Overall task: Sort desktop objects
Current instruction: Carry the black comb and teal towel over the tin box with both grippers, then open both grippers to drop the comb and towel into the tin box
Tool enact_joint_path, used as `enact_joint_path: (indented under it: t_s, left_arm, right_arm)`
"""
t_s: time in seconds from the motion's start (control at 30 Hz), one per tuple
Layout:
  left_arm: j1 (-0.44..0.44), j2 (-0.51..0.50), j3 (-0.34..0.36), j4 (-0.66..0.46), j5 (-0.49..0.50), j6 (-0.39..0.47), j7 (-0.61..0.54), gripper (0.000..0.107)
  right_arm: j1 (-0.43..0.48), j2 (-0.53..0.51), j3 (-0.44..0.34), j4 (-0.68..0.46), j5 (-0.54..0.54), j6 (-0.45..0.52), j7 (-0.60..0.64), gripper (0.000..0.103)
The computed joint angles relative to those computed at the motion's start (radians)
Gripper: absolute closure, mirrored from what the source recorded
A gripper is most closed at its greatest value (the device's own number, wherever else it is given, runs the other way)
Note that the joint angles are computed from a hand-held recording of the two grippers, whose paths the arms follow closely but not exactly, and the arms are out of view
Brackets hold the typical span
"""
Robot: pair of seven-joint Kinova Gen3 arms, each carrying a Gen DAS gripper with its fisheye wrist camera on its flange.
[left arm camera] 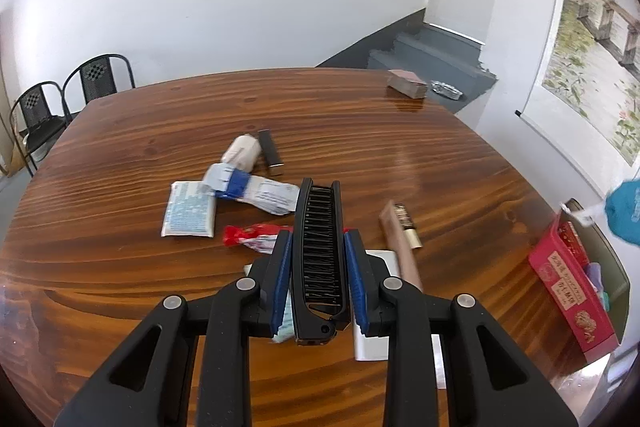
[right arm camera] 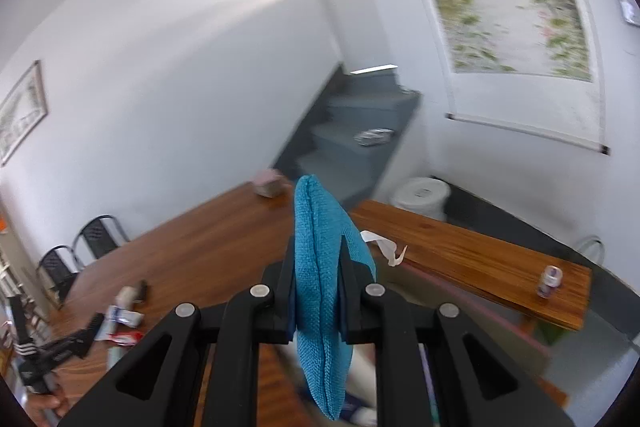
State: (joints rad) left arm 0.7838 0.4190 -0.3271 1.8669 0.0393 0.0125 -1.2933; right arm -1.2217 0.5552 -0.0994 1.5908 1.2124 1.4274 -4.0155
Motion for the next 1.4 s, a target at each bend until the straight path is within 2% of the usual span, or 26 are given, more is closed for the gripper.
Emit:
enact_joint_path:
  t_s: [0.2,0.37,0.53,0.83,1.17,1.27,1.4]
  left_arm:
    - [0.015,0.009,0.048,-0.036,-0.012,0.023,0.001,0.079]
    - [0.073,0.019,0.04,-0.067,-0.043,0.042,0.018,0.079]
    - [0.104,0.035,0.064,-0.11,-0.078,0.068,0.037,0.079]
    - [0.07,0.096,0.21,-0.234,-0.155,0.15,0.048,0.078]
    - [0.038,0.171,0.386,-0.384,-0.195,0.234,-0.022,0.079]
    - [0.045,0.195,0.411,-0.429,-0.193,0.252,-0.049,0.079]
    - [0.044,0.233,0.443,-0.494,-0.183,0.286,-0.088,0.078]
  right_arm:
    - [0.017,-0.032,-0.026,0.12,-0.06,-0.034,-0.113,0.086]
    - [0.027,-0.049,-0.049,0.199,-0.064,-0.061,-0.176,0.086]
    - [0.019,-0.054,-0.07,0.255,-0.087,-0.046,-0.233,0.087]
    - [0.019,-0.008,-0.074,0.181,-0.205,0.053,-0.062,0.087]
    - [-0.021,-0.029,-0.078,0.239,-0.168,0.026,-0.167,0.086]
    - [-0.029,-0.028,-0.083,0.244,-0.151,0.023,-0.182,0.08]
    - [-0.034,-0.023,-0.086,0.243,-0.137,0.023,-0.191,0.059]
